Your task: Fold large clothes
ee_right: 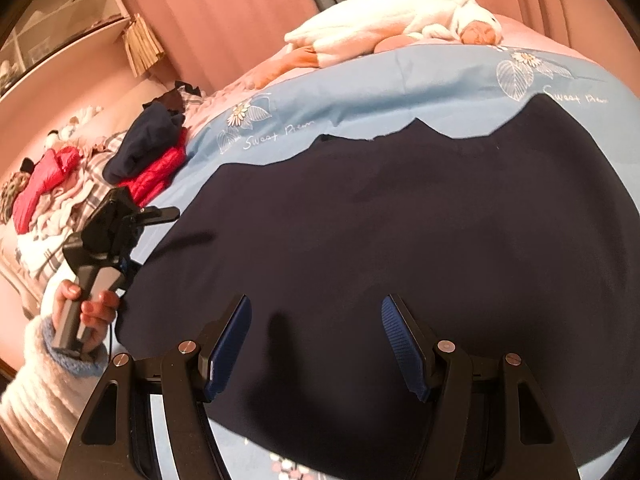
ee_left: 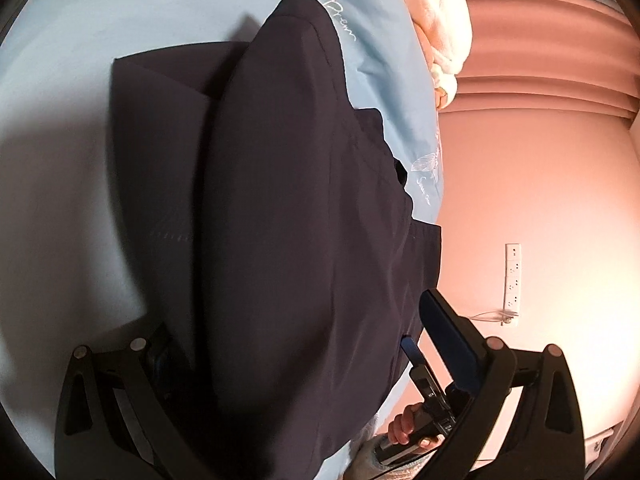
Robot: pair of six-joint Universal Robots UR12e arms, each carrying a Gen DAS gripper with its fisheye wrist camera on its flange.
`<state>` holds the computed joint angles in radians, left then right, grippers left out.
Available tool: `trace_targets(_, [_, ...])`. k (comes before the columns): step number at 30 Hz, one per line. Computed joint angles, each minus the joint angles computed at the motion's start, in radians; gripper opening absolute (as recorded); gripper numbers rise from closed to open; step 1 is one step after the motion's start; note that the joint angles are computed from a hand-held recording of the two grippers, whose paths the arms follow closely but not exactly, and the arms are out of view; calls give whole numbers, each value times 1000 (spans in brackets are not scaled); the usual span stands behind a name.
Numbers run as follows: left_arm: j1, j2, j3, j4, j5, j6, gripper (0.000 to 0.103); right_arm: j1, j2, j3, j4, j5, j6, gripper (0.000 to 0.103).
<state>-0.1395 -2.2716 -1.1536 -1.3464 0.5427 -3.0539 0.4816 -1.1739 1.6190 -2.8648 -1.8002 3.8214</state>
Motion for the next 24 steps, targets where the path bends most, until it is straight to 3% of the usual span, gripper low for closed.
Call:
trace_targets(3, [-7,18,-22,90,42,-47,74,-6,12,-23,19,-5,-16,67])
trace_targets(5, [-15,29,-30,124,78,-36,44,-9,24,-46,43,-16,-21,67])
trace_targets(8, [-33,48,-34,177,181,-42,24,-12,38,-70,64,-20,-29,67])
trace_targets(13, [-52,83,-57,273,287,-36,20,-2,60,-117,140,-65,-47,67])
trace_targets(17, [-76,109,-67,318,370,8,19,0,76,-144,152,-69,-85,46])
trace_targets(20, [-89,125,-71,327,383,43,19,-7,104,-193,253,-54,-91,30])
trace_targets(24, [-115,121,-40,290,413,78,19,-19,133,-219,299,-19,-78,28])
